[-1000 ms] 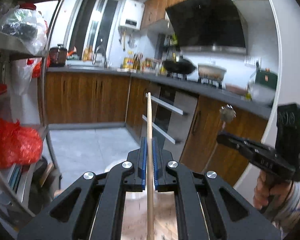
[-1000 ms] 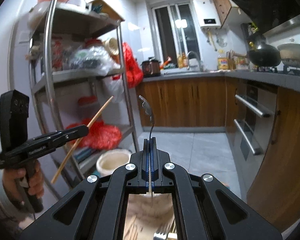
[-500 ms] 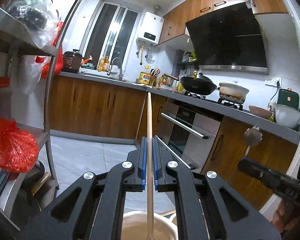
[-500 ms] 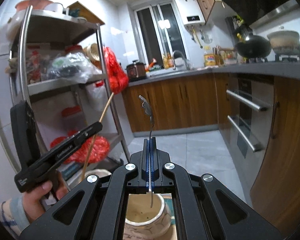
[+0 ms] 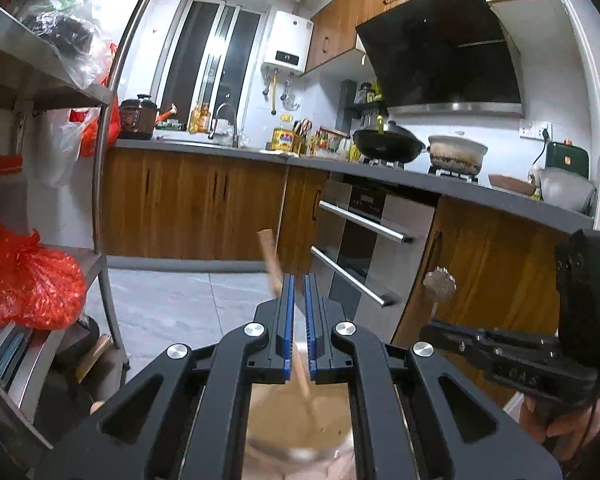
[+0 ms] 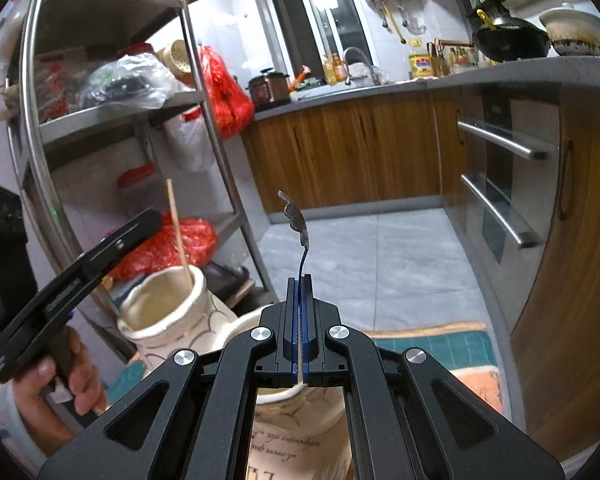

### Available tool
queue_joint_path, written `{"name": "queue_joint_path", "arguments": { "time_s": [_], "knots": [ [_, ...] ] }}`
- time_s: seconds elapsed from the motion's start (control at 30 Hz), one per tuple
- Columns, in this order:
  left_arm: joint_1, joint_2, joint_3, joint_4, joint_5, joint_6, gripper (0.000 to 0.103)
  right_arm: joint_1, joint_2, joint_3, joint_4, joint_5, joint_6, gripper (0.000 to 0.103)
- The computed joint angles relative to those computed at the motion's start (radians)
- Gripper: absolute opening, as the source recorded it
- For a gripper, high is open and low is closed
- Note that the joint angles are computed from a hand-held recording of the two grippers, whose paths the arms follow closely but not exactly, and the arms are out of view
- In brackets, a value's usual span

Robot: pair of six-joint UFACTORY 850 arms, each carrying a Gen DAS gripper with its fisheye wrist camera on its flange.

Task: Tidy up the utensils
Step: 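Drop the spoon into the shorter pot while the left tool drops the chopstick into the taller pot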

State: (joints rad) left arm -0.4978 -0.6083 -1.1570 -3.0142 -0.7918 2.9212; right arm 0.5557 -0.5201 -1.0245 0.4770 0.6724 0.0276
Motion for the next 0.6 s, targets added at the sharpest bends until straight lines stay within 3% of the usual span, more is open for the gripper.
{"name": "queue_joint_path", "arguments": {
  "time_s": [0.27,0.33,0.4,0.47,0.53,0.6],
  "knots": [
    [-0.002,0.027,0.045,-0.067,0.024,0.065,0.008,-0.001,-0.012,-0.009,0.029,-0.024,-0.015,0.002],
    [-0.001,0.035,0.052,-0.084,0.031,0.070,0.021,-0.002,-0.011,-0.006,0.033,-0.024,-0.013,0.008],
    [0.003,0.049,0.073,-0.089,0.010,0.056,0.051,-0.002,-0.006,0.001,0.033,-0.017,-0.007,0.027],
    [0.002,0.067,0.094,-0.115,-0.005,0.058,0.062,0.000,0.005,0.019,0.036,0.003,0.001,0.036],
    [0.007,0.090,0.115,-0.114,0.001,0.039,0.066,0.007,0.023,0.041,0.057,0.018,-0.014,0.043],
    [0.009,0.113,0.136,-0.120,0.007,0.034,0.077,0.017,0.049,0.076,0.080,0.051,-0.023,0.072]
  ]
}}
